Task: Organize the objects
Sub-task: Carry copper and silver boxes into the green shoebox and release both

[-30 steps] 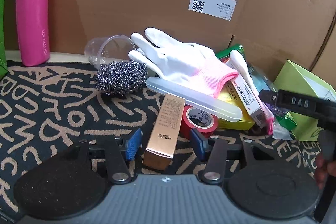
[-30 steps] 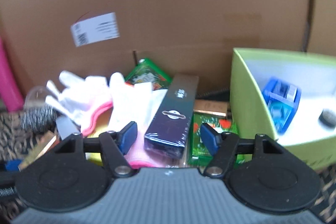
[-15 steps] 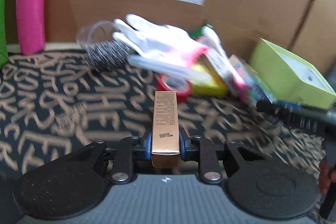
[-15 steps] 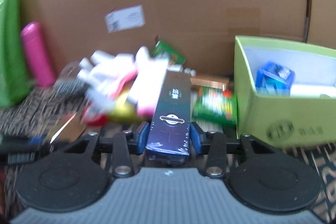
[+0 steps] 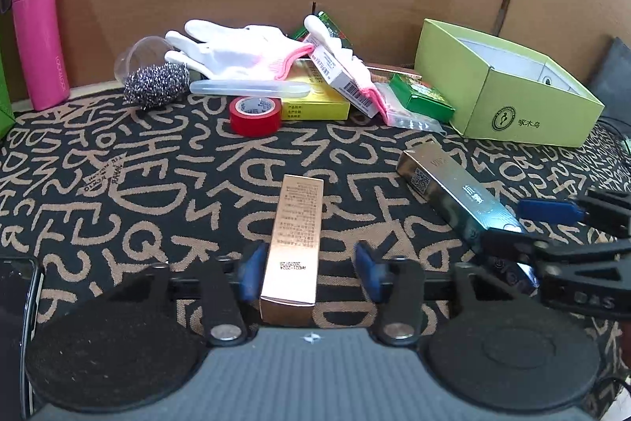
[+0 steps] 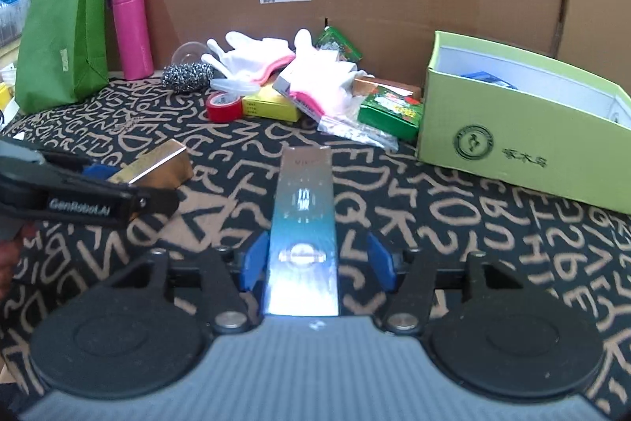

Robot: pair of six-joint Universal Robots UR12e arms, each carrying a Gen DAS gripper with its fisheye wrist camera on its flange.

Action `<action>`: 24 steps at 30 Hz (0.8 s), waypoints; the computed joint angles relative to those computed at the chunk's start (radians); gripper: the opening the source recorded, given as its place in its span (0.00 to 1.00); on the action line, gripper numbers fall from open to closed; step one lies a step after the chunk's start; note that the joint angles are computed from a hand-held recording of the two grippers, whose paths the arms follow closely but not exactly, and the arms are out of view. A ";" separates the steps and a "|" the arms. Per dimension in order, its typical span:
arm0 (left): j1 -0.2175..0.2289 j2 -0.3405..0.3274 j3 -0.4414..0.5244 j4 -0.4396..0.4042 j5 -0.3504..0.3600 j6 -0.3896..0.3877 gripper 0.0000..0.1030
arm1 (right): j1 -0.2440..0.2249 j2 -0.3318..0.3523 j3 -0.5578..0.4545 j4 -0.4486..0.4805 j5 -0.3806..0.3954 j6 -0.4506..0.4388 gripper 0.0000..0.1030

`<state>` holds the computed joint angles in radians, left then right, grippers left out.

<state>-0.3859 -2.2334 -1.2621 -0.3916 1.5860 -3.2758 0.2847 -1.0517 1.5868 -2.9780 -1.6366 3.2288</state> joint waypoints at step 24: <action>-0.030 -0.028 0.076 -0.040 -0.066 0.049 0.24 | -0.052 -0.017 0.054 -0.093 0.103 -0.013 0.37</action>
<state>-0.4155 -2.2610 -1.1863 -0.4318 1.5201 -3.2272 0.2331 -1.0691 1.6405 -3.0711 -1.5332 3.2160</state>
